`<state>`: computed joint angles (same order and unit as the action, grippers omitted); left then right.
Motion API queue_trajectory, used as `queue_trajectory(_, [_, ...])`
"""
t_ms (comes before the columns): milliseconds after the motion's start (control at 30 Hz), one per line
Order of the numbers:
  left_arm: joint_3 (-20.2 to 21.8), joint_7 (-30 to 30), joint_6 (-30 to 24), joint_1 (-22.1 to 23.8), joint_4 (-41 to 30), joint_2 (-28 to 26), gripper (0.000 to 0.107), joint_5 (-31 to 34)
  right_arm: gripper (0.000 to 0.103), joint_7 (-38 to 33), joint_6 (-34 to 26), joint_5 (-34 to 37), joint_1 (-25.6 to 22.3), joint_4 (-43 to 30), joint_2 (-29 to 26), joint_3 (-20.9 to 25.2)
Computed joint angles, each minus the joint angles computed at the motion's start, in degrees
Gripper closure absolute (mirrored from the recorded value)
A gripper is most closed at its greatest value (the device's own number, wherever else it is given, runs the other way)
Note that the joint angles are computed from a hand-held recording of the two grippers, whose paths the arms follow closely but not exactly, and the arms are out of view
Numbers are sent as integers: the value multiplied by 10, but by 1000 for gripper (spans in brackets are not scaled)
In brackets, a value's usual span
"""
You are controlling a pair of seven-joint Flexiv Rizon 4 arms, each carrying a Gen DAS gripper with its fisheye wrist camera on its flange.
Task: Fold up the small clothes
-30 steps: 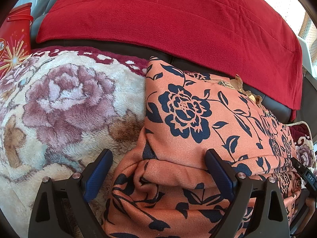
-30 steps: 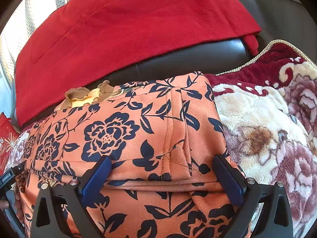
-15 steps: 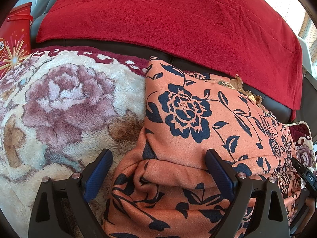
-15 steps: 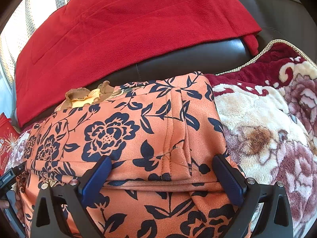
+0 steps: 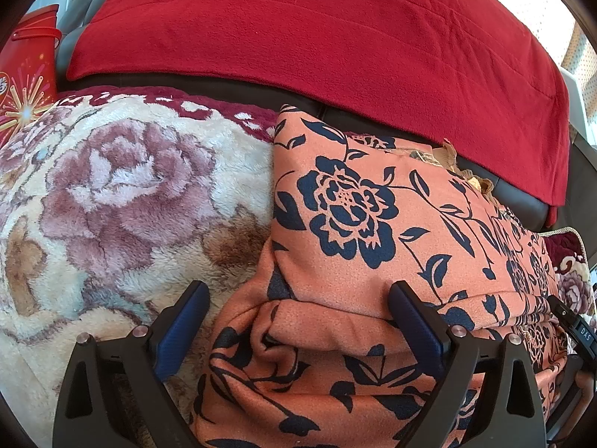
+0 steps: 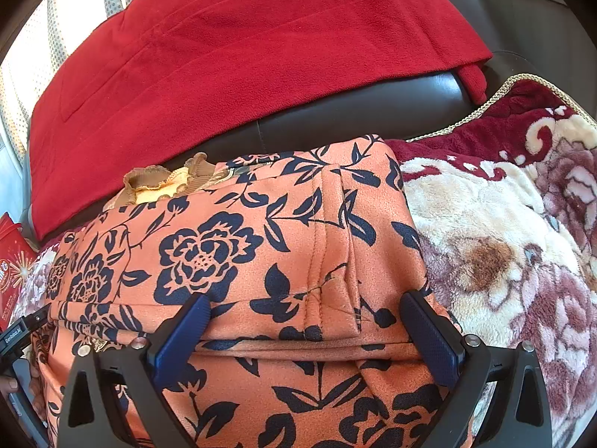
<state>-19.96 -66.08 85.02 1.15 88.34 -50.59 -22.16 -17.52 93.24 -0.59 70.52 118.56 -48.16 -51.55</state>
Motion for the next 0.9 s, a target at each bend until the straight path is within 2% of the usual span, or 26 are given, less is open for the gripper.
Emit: queue_trajectory(900, [1,-3,0,-1,0,0,9,1,1,11,-2,3,0,-9,-8,-1])
